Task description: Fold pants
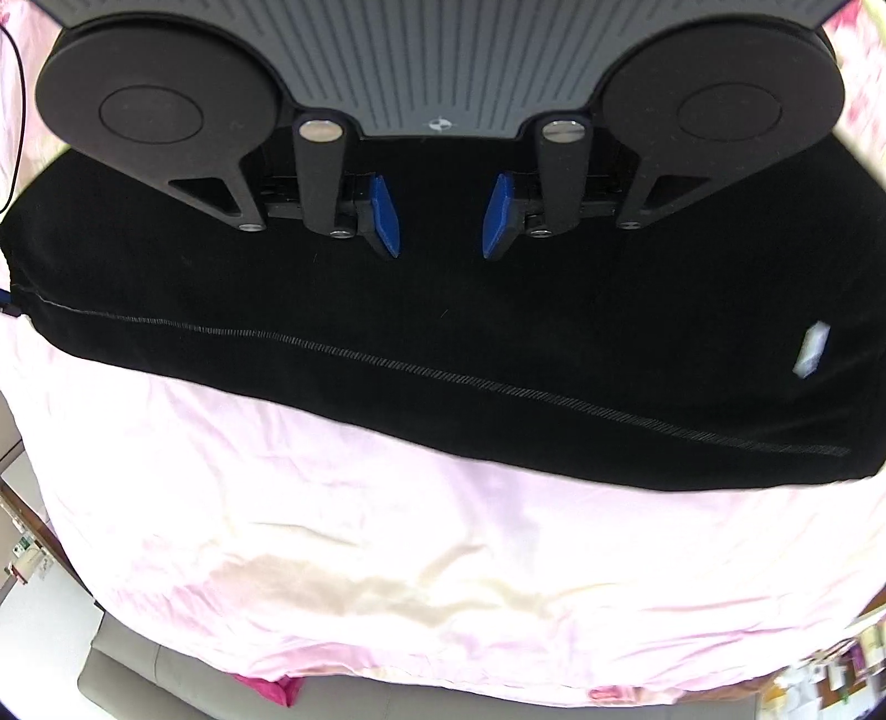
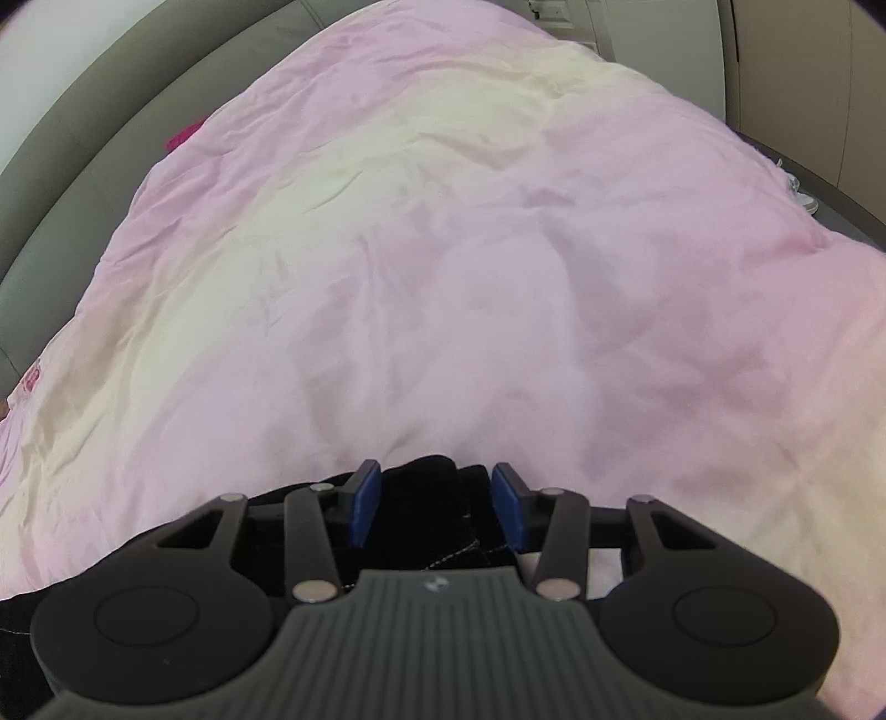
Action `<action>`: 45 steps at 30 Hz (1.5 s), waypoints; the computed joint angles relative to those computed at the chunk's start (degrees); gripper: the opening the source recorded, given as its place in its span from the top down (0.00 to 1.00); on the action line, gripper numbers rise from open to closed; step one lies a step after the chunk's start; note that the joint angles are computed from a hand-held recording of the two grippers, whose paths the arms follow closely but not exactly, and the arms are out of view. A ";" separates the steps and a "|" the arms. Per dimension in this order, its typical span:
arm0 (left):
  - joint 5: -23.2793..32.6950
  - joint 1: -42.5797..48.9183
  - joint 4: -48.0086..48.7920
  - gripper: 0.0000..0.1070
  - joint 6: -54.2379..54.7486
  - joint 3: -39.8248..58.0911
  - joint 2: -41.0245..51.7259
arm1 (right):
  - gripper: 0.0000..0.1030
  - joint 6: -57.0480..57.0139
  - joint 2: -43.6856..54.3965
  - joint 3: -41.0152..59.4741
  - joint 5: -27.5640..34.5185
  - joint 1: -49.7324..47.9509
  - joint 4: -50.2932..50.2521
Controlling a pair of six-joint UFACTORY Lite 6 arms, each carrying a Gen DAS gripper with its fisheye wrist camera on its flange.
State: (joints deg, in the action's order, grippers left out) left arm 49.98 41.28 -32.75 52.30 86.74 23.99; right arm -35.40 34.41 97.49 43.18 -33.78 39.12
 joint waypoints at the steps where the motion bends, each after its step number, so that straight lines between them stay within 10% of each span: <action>1: -1.48 -1.51 -0.09 0.61 -0.30 0.21 0.70 | 0.95 1.43 1.06 0.89 -0.64 0.80 -1.11; 9: -4.71 -12.35 -1.68 0.61 2.20 4.37 5.65 | 0.99 7.61 6.72 7.49 -3.18 3.46 -6.08; 14: -5.36 -18.24 -5.59 0.61 14.52 -10.66 -5.10 | 0.48 5.50 11.61 20.61 15.03 -2.49 -5.77; 17: -6.70 -22.48 -7.85 0.61 17.72 -15.02 -7.40 | 0.45 1.60 14.22 25.37 24.07 -4.58 -7.47; 27: -15.49 -32.41 0.11 0.61 12.34 -10.05 0.49 | 0.44 -8.14 16.98 14.96 23.69 -5.75 -3.29; 32: -17.36 -33.42 1.42 0.63 7.14 -3.91 7.40 | 0.76 -11.88 12.01 8.72 21.38 -6.92 -1.46; 40: -28.17 -39.62 7.82 0.66 -4.52 -5.49 6.03 | 0.84 -6.46 5.36 16.12 33.55 -9.03 1.57; 45: -21.16 -34.54 1.07 0.66 5.21 -15.08 -7.78 | 0.84 3.78 0.79 27.17 42.87 -5.24 1.82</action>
State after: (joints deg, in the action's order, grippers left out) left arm 28.82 6.75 -31.68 57.51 71.66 16.21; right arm -31.62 35.20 124.66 86.04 -39.02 40.94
